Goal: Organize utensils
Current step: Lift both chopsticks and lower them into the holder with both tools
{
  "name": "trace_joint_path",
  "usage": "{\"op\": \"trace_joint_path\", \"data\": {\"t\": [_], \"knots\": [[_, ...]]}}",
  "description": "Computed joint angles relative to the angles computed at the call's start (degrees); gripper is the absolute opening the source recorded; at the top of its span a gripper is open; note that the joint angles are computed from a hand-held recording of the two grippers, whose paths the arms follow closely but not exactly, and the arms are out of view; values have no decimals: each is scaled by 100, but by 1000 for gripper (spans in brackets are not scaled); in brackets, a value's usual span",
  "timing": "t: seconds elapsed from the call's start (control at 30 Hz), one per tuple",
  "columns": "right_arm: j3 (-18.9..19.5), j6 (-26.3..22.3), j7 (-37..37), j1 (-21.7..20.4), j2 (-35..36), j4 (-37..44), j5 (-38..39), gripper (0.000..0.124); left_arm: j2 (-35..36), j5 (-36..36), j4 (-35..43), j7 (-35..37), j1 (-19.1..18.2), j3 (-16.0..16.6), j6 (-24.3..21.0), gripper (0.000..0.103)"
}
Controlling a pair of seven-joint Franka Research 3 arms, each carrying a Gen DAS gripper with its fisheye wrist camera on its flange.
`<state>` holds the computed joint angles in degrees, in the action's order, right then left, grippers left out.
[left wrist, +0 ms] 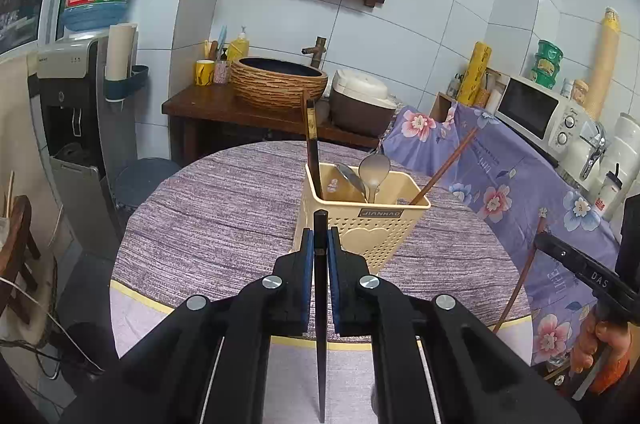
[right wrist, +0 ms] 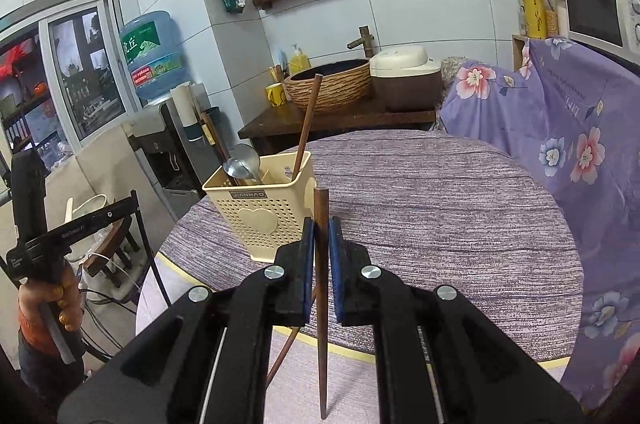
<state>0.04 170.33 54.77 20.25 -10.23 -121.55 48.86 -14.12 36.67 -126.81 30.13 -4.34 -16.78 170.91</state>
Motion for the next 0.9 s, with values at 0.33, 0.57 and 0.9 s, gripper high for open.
{"op": "trace_joint_path", "data": {"t": [0.33, 0.57, 0.9], "knots": [[-44, -122, -112, -1, 61, 229, 106, 8, 43, -162, 109, 133, 10, 27, 102, 8], [36, -348, -48, -105, 203, 601, -69, 8, 132, -595, 313, 616, -236, 240, 143, 8], [235, -971, 563, -360, 896, 2380, -869, 8, 455, -1548, 1537, 1844, -572, 491, -198, 8]]}}
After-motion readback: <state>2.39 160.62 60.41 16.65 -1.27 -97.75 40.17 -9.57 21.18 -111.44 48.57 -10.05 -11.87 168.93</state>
